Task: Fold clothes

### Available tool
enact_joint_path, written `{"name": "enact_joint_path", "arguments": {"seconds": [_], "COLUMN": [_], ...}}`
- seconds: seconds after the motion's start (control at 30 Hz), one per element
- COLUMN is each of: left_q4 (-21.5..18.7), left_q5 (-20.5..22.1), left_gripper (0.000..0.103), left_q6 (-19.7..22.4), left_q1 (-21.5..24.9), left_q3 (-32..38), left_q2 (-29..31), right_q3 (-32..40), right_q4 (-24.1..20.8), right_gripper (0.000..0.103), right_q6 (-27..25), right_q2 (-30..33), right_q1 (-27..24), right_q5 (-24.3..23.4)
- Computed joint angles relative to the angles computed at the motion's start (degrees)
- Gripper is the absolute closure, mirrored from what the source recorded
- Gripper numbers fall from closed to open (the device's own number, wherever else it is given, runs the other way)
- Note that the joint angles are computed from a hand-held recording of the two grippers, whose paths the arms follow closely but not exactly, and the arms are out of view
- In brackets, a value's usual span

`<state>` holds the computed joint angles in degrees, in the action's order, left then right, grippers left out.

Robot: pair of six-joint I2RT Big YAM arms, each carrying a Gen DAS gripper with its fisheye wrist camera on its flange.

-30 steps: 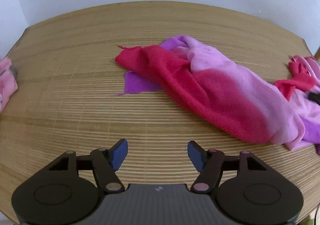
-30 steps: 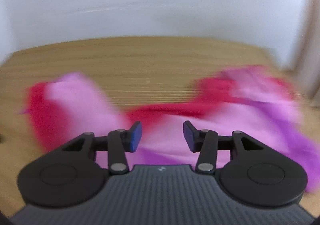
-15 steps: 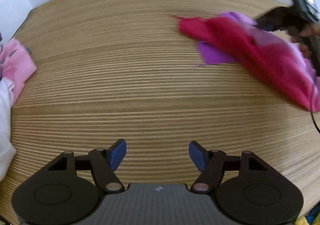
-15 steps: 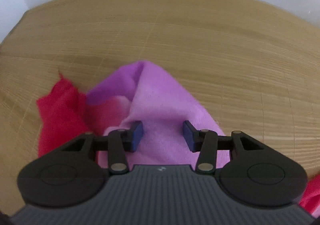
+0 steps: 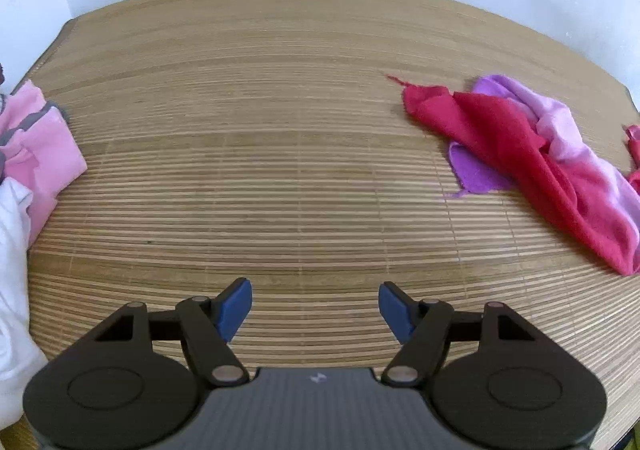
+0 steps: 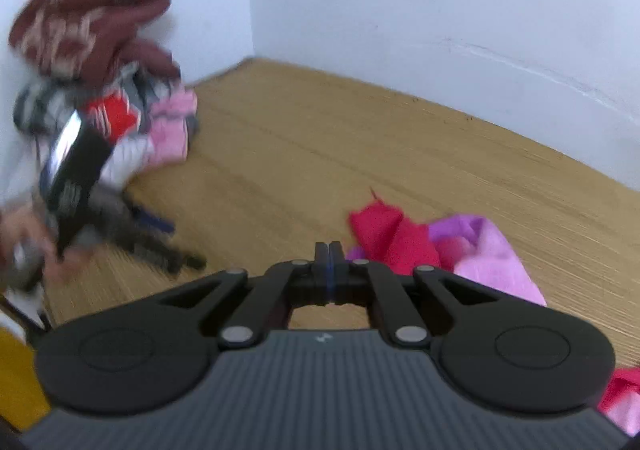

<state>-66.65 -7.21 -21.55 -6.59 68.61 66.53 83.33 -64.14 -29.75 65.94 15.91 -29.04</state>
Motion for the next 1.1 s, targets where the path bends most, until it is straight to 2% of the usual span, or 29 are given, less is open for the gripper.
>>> {"name": "enact_joint_path", "arguments": {"seconds": [0.1,0.13,0.23,0.3,0.4,0.5,0.6,0.67,0.7,0.77,0.87,0.97,1.03,1.1], "left_q4": [-0.5,-0.7,-1.6,-2.9,-5.8,-8.4,-9.9,-10.3,-10.3,-9.8,-7.7,-6.3,-5.4,-4.5], "left_q5": [1.0,0.9,0.6,0.0,-2.6,-5.5,-7.3,-7.3,-7.2,-6.7,-6.1,-5.3,-4.2,-3.2], "left_gripper": [0.030,0.030,0.029,0.029,0.029,0.029,0.028,0.028,0.028,0.028,0.028,0.028,0.028,0.028], "left_q6": [0.3,-0.2,-1.5,-2.9,-5.1,-7.1,-9.1,-9.7,-9.8,-8.9,-5.8,-3.5,-2.6,-2.1], "left_q1": [-0.5,-0.9,-2.0,-2.6,-3.1,-3.5,-3.8,-3.8,-3.8,-3.7,-4.0,-4.1,-3.6,-3.0], "left_q3": [-0.4,-0.7,-1.7,-2.1,-1.7,-1.3,-1.1,-1.2,-1.3,-1.3,-1.7,-2.2,-3.0,-4.0], "left_q2": [0.1,-0.1,-0.5,-0.5,-0.8,-1.3,-1.5,-1.6,-1.7,-2.2,-3.2,-4.1,-5.1,-6.5], "right_q3": [-0.7,0.1,4.4,8.4,12.6,19.1,21.0,20.9,20.9,20.1,16.2,9.9,4.3,-2.1], "right_q4": [4.1,5.2,6.6,6.5,6.2,1.9,0.9,1.0,1.1,2.2,6.0,7.4,7.3,6.6], "right_gripper": [0.079,0.076,0.074,0.073,0.067,0.067,0.068,0.071,0.094,0.095,0.096,0.096,0.096,0.096], "right_q6": [10.6,14.8,26.0,28.8,26.4,21.9,20.7,23.5,25.1,28.9,31.3,30.0,27.7,25.3], "right_q2": [3.2,5.3,12.6,17.9,23.8,30.7,34.1,34.5,34.6,33.6,28.4,20.1,13.6,6.7], "right_q1": [-0.1,-0.3,-0.7,-0.3,0.4,1.6,1.9,1.3,1.0,0.6,-0.3,-0.5,0.6,2.9], "right_q5": [7.7,9.5,13.7,16.2,18.2,20.6,21.6,19.3,18.0,15.7,7.4,-1.0,-4.3,-5.5]}}
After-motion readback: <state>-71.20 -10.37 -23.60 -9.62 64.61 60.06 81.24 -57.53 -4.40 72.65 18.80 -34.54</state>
